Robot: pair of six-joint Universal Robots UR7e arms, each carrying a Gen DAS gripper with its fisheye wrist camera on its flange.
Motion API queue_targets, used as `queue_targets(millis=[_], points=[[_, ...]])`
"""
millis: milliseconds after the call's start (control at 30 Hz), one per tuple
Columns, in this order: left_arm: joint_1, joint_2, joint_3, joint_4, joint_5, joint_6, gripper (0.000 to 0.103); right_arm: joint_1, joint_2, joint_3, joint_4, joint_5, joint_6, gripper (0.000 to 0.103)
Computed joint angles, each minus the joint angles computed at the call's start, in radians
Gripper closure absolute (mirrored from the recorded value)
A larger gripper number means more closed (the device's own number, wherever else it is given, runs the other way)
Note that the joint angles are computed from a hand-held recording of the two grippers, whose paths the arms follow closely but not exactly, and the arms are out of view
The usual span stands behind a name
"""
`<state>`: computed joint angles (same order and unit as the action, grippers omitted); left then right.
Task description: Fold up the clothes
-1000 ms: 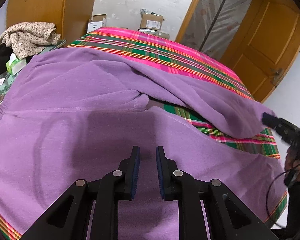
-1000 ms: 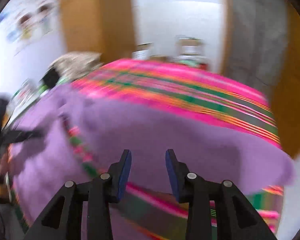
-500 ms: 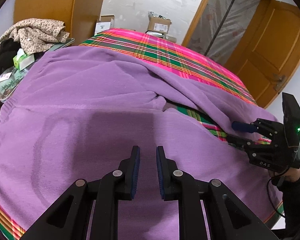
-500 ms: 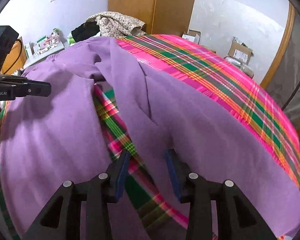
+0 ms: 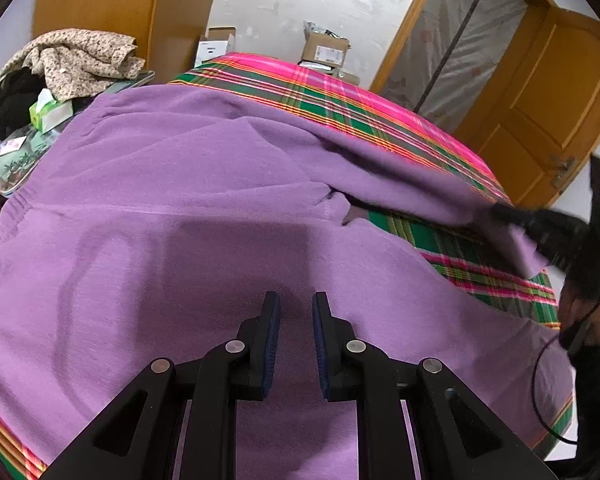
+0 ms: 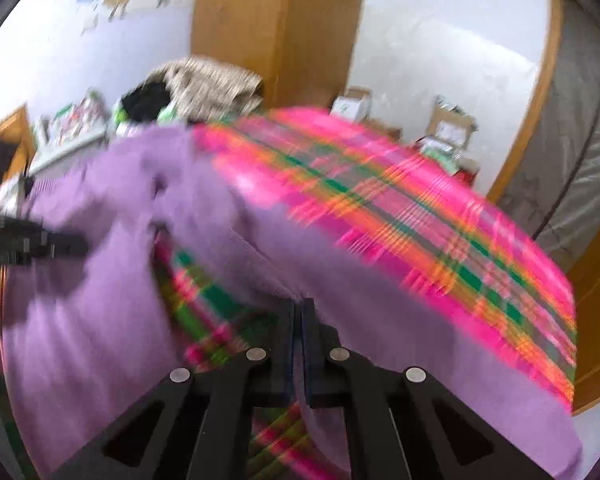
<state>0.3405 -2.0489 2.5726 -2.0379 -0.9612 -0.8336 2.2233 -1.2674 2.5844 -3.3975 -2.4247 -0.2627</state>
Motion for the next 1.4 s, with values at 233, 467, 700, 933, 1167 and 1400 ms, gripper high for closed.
queue_targets(millis=[233,467,700,933,1167,1400], points=[[0.006,0.005,-0.002,-0.003,0.001,0.001,0.086,-0.048,0.0,-0.112,-0.03,-0.015,-0.097,0.101],[0.017,0.023,-0.008,-0.012,0.005,0.006,0.086,-0.183,0.007,-0.2,0.081,0.066,-0.034,0.1],[0.023,0.022,-0.012,-0.011,0.011,0.004,0.086,-0.311,-0.066,-0.189,0.208,0.125,0.134,0.082],[0.021,0.022,-0.012,-0.017,0.008,0.01,0.086,-0.308,-0.302,-0.06,0.214,0.133,0.126,0.065],[0.003,0.064,-0.012,-0.074,-0.024,0.051,0.086,-0.295,-0.525,0.069,0.335,0.101,0.114,0.063],[-0.02,0.063,-0.016,-0.053,-0.022,0.04,0.086,-0.322,-0.923,0.166,0.552,0.064,0.083,0.06]])
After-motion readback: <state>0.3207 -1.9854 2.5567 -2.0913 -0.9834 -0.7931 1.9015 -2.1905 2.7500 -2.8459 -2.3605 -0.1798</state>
